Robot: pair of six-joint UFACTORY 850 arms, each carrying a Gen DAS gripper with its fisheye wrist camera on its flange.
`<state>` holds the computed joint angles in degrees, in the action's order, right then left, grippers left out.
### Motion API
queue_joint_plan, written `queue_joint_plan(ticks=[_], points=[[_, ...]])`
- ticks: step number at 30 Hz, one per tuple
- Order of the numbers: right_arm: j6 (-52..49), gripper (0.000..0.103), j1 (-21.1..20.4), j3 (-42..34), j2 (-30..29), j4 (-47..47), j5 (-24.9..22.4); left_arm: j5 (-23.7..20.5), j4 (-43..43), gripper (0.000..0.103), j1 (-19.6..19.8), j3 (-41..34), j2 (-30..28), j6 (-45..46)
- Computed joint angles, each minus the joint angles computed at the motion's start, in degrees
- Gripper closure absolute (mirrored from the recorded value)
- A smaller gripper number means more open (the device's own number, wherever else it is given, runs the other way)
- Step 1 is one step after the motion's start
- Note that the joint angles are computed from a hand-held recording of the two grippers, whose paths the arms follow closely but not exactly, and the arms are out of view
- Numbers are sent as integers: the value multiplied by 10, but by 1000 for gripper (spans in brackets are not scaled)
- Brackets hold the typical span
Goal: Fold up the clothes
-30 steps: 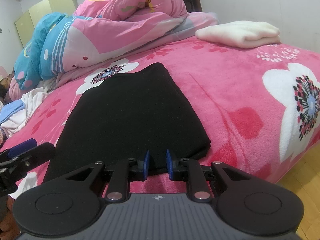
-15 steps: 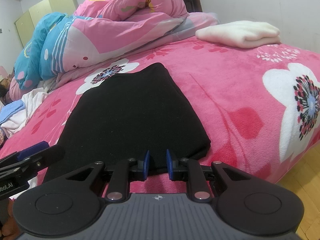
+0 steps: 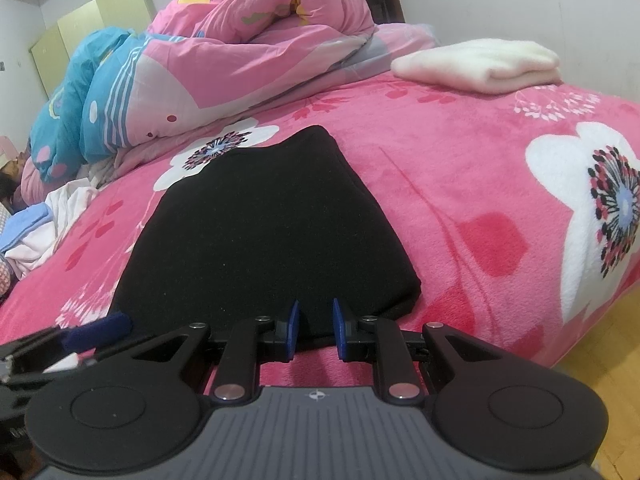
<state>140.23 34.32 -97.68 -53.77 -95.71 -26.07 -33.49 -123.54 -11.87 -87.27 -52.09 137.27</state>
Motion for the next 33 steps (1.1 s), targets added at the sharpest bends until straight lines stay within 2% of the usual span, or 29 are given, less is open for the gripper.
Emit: queue_joint_plan(ticks=[8,14,16,20,23,27,30,33], points=[[46,80,-3,11,5,-36,9,-4,-43,47,2,49,25,44],[221,80,-12,58,27,-181,23,-41,-90,47,18,129,72,14],[267,80,-14,74,36,-217,22,-40,-104,47,21,151,91,4],[255,79,-11,102,59,-220,12,-18,-149,47,22,173,125,36],[284,79,-15,112,75,-257,-3,8,-139,46,20,145,126,3],[268,79,-27,70,66,-284,7,68,-108,46,9,71,99,-45],[247,79,-40,10,39,-304,38,108,-56,46,5,7,67,-106],[223,80,-58,-71,-5,-309,98,138,45,46,5,-72,21,-216]])
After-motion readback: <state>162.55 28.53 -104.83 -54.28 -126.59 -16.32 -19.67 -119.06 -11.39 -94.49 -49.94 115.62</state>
